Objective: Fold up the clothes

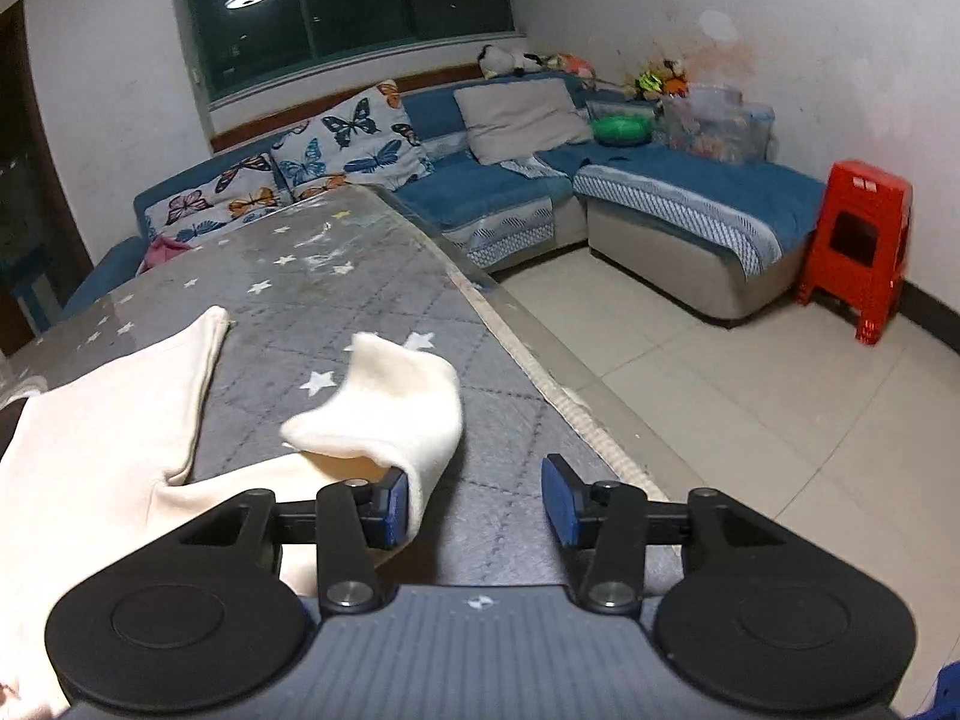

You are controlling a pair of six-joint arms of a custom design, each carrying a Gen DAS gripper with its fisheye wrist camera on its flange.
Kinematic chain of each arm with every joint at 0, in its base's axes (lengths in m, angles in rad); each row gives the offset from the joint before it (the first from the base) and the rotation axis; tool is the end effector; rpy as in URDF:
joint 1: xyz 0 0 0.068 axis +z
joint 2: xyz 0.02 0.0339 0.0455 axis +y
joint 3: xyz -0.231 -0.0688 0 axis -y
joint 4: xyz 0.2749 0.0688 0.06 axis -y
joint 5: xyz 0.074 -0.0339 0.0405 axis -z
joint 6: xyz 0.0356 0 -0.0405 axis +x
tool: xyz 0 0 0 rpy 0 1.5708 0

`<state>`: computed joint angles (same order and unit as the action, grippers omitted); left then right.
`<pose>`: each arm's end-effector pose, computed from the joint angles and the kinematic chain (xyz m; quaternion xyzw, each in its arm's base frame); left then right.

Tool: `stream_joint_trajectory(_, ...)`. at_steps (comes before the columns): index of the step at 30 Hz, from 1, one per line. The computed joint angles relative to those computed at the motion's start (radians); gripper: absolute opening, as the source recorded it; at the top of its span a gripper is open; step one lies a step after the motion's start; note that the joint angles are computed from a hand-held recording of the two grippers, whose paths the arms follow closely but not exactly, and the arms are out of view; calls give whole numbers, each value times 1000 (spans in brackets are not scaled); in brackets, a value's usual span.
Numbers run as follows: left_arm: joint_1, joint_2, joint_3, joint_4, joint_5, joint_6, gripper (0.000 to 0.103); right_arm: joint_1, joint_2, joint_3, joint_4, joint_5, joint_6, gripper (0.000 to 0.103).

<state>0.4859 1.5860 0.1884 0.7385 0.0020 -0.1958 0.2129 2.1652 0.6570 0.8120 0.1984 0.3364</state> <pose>0.1916 0.1011 0.0169 -0.2997 0.8464 0.0627 0.4357 0.3045 0.0586 -0.0356 0.0975 0.8971 0.0279 0.4299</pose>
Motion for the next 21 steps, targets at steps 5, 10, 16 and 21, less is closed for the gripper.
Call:
stream_joint_trajectory(5,-48,-56,-14,-33,41,14,7,83,-14,30,-24,87,-105,58)
stream_joint_trajectory(10,-207,-41,20,-68,52,-3,21,146,36,130,-96,124,-183,66)
stream_joint_trajectory(16,-428,43,99,-76,37,7,34,166,114,242,-162,205,-265,77)
stream_joint_trajectory(21,-584,126,175,-83,23,41,42,133,137,233,-89,318,-278,80)
